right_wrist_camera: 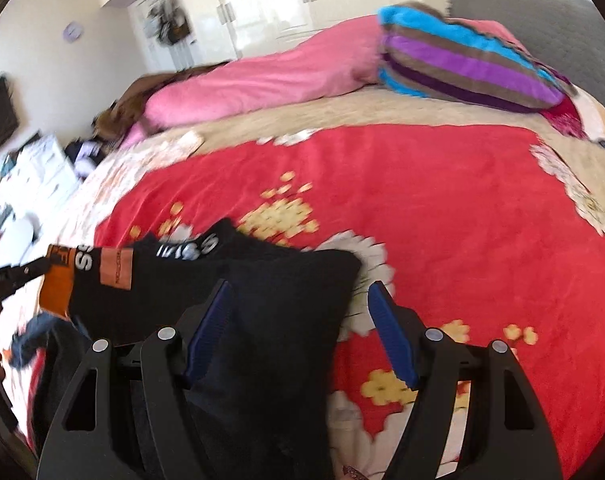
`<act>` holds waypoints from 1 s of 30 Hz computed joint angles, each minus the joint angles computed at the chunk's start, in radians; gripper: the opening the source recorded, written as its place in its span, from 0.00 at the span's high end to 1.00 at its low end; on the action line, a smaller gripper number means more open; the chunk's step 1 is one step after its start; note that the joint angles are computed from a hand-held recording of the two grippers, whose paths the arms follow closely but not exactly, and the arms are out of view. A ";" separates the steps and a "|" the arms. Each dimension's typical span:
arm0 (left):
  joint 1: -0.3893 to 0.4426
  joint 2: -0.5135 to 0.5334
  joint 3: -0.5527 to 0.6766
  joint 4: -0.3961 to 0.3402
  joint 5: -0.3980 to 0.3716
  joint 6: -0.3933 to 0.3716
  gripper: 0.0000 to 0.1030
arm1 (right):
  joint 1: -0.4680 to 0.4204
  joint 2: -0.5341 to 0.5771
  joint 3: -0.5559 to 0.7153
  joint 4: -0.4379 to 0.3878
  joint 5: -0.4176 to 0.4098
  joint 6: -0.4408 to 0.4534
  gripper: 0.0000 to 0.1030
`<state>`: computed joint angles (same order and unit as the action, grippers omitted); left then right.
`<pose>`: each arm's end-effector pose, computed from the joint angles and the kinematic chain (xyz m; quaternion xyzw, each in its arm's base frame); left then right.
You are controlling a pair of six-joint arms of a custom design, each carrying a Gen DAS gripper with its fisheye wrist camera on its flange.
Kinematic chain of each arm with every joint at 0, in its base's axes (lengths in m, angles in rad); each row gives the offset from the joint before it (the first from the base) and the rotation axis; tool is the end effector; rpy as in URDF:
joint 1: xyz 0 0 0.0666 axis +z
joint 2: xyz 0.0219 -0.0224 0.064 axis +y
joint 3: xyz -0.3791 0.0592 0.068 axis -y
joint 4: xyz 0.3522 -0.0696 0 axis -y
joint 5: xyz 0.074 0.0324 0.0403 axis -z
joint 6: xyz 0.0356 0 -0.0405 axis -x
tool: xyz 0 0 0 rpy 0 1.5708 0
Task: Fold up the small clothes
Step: 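Carry the gripped cuff with the right tool across the shirt body, then lower the cuff onto the shirt back and open the right tool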
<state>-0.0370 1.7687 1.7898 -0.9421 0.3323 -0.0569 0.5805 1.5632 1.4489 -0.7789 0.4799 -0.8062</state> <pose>0.5794 -0.0335 0.4105 0.0966 0.9311 -0.1536 0.3164 0.4298 0.2618 0.3877 0.1816 0.9014 0.0339 0.3915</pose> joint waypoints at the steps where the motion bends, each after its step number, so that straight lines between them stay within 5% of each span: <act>1: 0.003 0.010 0.002 -0.013 -0.017 -0.004 0.99 | 0.007 0.015 0.013 -0.003 -0.005 0.020 0.33; 8: 0.015 0.047 -0.014 -0.034 -0.114 -0.055 0.99 | 0.030 0.078 0.062 0.001 -0.059 0.114 0.33; 13: 0.026 0.084 0.006 -0.019 -0.168 -0.036 0.94 | 0.006 0.117 0.081 -0.079 -0.113 0.065 0.33; 17: 0.036 0.047 -0.005 0.011 -0.128 -0.015 0.93 | 0.003 0.128 0.092 -0.117 -0.110 0.038 0.33; 21: 0.002 -0.016 -0.058 0.067 -0.115 -0.081 0.72 | 0.016 0.097 0.078 -0.076 -0.097 0.059 0.33; 26: -0.065 -0.008 -0.097 0.036 -0.210 -0.199 0.71 | 0.023 0.089 0.077 -0.063 -0.114 0.085 0.33; 30: -0.074 0.019 -0.102 0.005 -0.257 -0.194 0.70 | 0.020 0.128 0.114 -0.134 -0.147 0.088 0.33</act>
<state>-0.1106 1.7874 1.6880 -0.9376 0.0751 -0.2512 0.6004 1.6913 1.5628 -0.9131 0.3329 -0.7181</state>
